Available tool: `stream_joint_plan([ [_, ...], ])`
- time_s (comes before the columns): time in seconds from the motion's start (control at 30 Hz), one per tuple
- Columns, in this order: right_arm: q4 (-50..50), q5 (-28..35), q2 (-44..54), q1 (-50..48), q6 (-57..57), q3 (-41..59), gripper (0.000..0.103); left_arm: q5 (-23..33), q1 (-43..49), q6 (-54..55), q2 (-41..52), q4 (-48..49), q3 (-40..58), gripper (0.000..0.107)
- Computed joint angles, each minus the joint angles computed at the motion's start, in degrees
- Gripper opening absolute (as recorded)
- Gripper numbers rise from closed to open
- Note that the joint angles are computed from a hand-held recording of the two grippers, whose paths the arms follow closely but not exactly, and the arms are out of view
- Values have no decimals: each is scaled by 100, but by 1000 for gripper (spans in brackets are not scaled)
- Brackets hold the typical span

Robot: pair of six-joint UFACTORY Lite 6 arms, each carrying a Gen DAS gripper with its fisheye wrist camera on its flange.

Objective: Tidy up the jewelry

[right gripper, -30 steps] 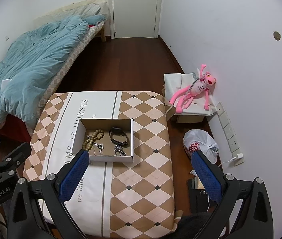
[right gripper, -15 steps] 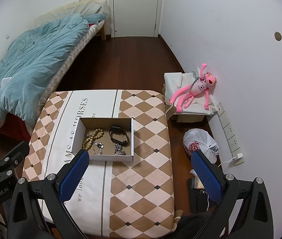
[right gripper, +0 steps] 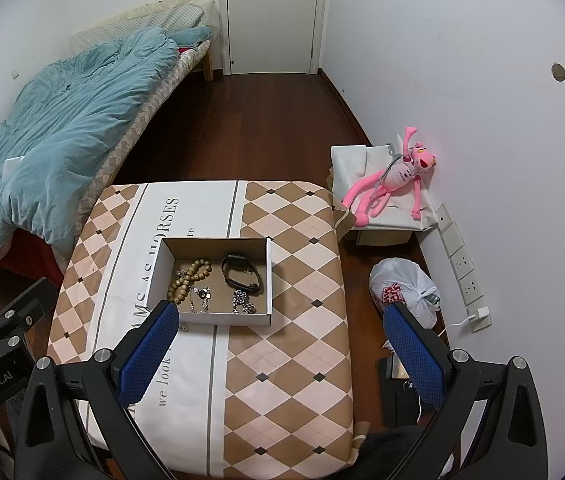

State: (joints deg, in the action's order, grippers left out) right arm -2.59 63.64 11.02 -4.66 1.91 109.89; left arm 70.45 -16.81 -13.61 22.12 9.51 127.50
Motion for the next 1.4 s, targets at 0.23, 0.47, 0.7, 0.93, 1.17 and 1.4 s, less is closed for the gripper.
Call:
stream_joint_plan([
  [0.23, -21, 1, 1, 11, 7, 6, 103, 111, -24, -22, 163, -22, 243, 99],
  [0.47, -32, 34, 39, 29, 20, 62, 103, 155, -55, -43, 189, -52, 257, 99],
  [0.7, -72, 34, 99, 54, 41, 109, 103, 164, -49, -42, 193, -52, 264, 99],
  [0.93, -89, 48, 102, 73, 69, 130, 103, 173, -37, -25, 204, -73, 289, 99],
  [1.17, -53, 76, 115, 45, 28, 163, 103, 224, 4, 17, 231, -141, 351, 99],
  [1.4, -82, 55, 108, 74, 67, 144, 103, 18, 5, 0, 42, -108, 73, 99],
])
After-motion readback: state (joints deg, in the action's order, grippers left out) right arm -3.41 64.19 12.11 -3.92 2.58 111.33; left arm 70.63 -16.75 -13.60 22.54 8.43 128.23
